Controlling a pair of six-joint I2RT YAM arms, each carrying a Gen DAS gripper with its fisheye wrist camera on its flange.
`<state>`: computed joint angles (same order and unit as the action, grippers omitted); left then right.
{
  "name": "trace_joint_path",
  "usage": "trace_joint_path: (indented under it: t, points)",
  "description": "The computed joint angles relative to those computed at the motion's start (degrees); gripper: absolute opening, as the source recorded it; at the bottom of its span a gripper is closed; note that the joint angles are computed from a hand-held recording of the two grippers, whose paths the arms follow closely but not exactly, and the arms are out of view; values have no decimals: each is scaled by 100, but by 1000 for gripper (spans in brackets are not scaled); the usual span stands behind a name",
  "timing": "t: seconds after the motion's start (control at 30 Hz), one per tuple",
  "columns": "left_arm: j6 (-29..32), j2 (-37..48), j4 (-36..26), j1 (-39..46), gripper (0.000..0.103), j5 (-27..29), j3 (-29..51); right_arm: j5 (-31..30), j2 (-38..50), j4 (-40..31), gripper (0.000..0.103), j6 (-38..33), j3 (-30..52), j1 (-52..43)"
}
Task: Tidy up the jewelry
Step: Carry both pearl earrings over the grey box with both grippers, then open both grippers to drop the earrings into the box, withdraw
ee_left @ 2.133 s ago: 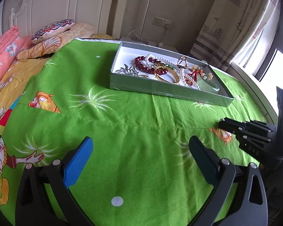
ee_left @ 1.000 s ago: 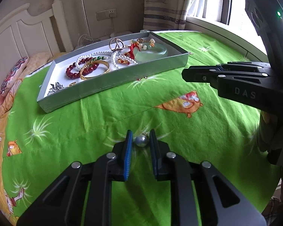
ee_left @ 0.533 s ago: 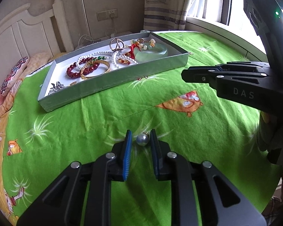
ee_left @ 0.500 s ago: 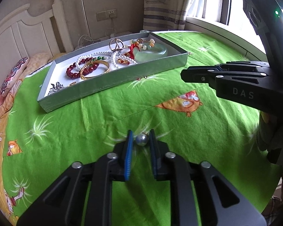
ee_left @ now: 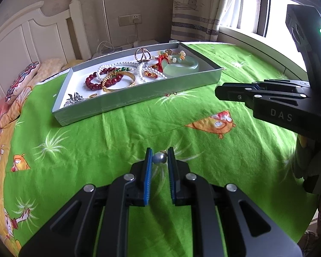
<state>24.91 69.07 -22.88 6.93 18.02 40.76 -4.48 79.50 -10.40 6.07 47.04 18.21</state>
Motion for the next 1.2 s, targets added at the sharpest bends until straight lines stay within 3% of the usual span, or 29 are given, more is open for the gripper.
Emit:
trace_joint_path:
  t: [0.37,0.67,1.0,1.2]
  points:
    - [-167,-18,142,-48,14,-212,35,-106,-267,244,13,-57,-194,48]
    - [-395,312,214,-8,14,-322,643,-211,-53,-53,13,-211,342,96]
    - [-1280,1849,236,5,14,-320,2277,-220,1236,72,13,-228,1571,263]
    - [-1619,2523,309,-70,14,-496,2867,-71,1944,36,13,-116,2203,346]
